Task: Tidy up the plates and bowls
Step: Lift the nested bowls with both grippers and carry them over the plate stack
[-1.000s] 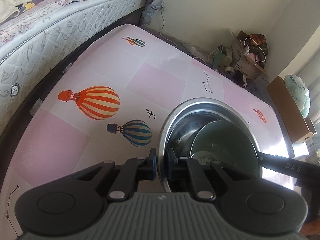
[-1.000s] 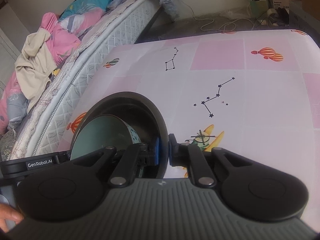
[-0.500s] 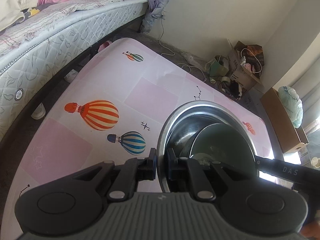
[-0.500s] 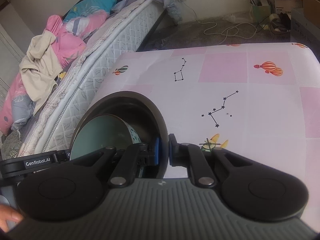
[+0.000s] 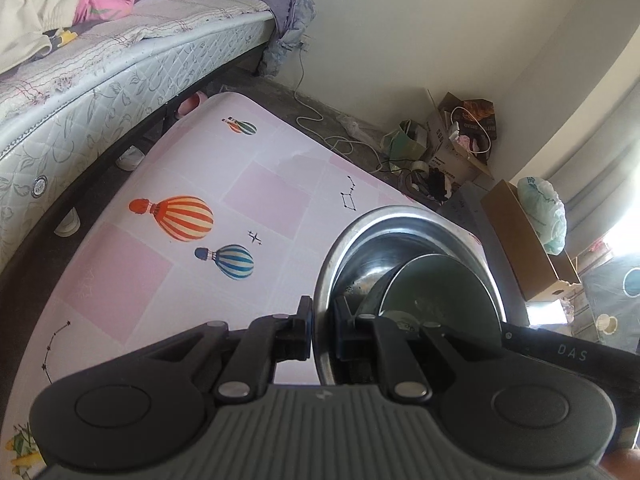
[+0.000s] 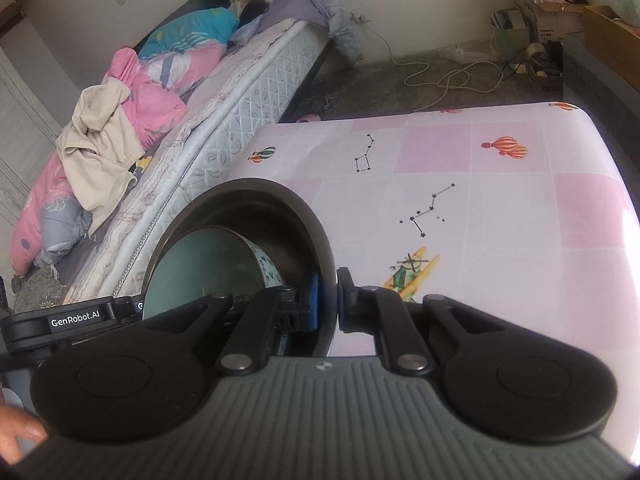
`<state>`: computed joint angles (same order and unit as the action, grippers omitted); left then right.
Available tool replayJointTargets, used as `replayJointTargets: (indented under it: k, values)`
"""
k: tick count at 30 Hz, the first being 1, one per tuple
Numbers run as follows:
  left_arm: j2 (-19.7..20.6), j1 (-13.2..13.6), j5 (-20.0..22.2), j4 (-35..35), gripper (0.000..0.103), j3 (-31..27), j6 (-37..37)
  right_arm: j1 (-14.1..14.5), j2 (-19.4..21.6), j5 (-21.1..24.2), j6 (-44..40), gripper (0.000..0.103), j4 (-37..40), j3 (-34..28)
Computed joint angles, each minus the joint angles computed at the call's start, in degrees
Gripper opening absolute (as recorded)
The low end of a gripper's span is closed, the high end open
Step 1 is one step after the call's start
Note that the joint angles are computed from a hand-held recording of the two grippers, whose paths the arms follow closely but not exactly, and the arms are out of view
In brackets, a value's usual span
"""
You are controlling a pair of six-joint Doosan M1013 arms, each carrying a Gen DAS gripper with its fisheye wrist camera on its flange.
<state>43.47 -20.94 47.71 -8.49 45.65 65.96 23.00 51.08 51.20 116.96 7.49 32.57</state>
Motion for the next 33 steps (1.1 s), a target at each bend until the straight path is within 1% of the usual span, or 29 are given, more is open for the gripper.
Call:
replayJointTargets:
  k: [6,9,12,16,23,26,30,33]
  values:
    - [-3.59,-1.22,-2.18,-1.65,0.01,6.71,1.46,0.47,-7.53,-4.92,2.23,0.008,-0.28,13.91]
    - [-4.9,-1.78,-2.61,-2.49,0.01,9.57,1.6,0.56,-10.31,-6.6,3.44,0.009,0.59,19.56]
    - [-5.64,-2.26,-2.33,-3.32,0.01,11.48,2.3,0.64,-12.37,-8.01,4.43,0.009,1.62,24.31]
    - [-5.95,-2.87,-1.62,-3.16,0.01,13.0,2.46,0.57,-14.14,-9.05,4.99,0.009,3.31,29.28]
    - [-5.62,-3.4,-0.22,-1.86,0.011,13.53,1.56,0.67,-14.78,-8.85,4.79,0.011,5.01,32.65]
    - [-5.45,-3.36,0.43,-1.64,0.011,13.46,1.31,0.76,-14.57,-8.76,3.95,0.011,5.24,32.55]
    - [-5.2,-3.35,0.85,-1.04,0.011,13.36,0.91,0.93,-13.68,-7.02,3.3,0.012,4.21,30.7]
    - [-5.01,-3.31,0.96,-1.05,0.012,13.24,1.12,1.07,-13.39,-6.8,3.67,0.012,3.33,30.13]
